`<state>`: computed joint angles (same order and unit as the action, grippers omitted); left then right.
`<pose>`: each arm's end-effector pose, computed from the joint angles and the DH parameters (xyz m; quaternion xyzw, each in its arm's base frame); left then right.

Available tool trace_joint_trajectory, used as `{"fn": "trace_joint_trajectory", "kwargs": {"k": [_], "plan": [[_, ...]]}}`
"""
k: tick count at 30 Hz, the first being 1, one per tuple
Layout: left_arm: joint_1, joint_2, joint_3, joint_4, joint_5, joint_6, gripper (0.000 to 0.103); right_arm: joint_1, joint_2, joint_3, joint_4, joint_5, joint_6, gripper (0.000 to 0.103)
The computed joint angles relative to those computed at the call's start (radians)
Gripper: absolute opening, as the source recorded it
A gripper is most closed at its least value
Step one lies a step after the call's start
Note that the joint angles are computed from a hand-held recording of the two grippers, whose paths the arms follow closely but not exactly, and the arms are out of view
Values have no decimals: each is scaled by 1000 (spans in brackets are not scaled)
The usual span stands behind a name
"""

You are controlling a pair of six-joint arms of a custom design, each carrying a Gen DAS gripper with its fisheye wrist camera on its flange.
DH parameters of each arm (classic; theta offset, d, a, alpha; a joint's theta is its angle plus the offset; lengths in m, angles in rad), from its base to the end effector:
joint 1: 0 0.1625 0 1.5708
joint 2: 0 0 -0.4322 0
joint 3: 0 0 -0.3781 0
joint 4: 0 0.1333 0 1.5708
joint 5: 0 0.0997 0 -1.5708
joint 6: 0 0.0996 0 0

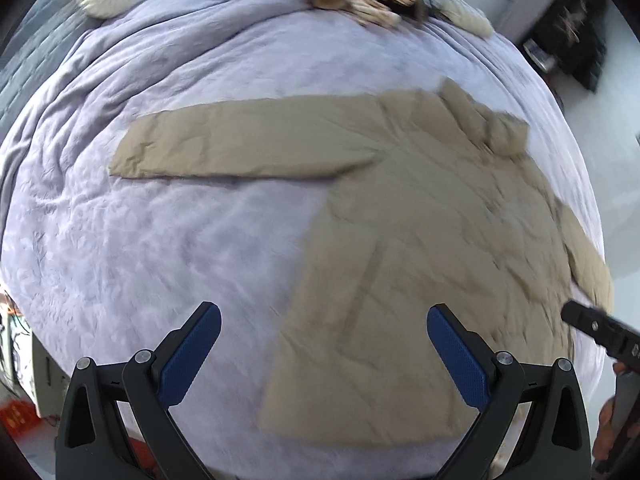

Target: Fold large clothes

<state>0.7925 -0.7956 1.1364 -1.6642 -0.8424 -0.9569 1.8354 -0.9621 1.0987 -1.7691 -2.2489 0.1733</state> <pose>-0.3755 -0.6652 0.2484 -0.0389 0.9275 -0.1951 0.3165 0.2582 -0.6822 0.3943 0.0328 -0.9421 0.1006 0.3182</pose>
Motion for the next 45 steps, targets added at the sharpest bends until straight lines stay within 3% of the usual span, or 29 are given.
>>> {"fn": "trace_joint_trajectory", "kwargs": {"k": [5, 12, 19, 20, 24, 25, 29, 31, 32, 33, 35, 37, 41, 45], "plan": [[100, -42, 60, -151, 44, 22, 103, 2, 130, -96, -38, 18, -51, 103], [246, -52, 99, -438, 51, 114, 103, 2, 338, -293, -68, 28, -158, 103], [355, -12, 75, -644, 8, 166, 103, -13, 543, -536, -116, 142, -257, 99], [367, -4, 68, -658, -1, 170, 103, -14, 579, -583, -117, 145, -272, 94], [417, 34, 40, -709, -56, 165, 103, -37, 723, -827, 15, 203, -270, 21], [426, 47, 30, -716, -61, 156, 103, -42, 760, -889, 45, 210, -271, 16], [430, 89, -7, -748, -3, 162, 103, -61, 826, -962, 66, 198, -293, 16], [425, 112, -41, -734, 37, 167, 89, -70, 820, -934, 55, 198, -265, 16], [422, 121, -57, -712, 58, 167, 67, -75, 823, -933, 53, 200, -252, 16], [421, 131, -78, -698, 66, 185, 55, -80, 822, -925, 46, 203, -242, 16], [432, 130, -81, -761, -13, 273, 9, -88, 812, -897, 28, 211, -233, 15], [435, 133, -96, -804, -78, 345, 8, -94, 807, -884, 18, 214, -236, 15], [400, 153, -147, -847, -94, 478, 8, -112, 728, -728, -79, 262, -238, 14], [348, 191, -220, -883, -114, 595, 8, -127, 722, -737, -66, 323, -227, 13]]}}
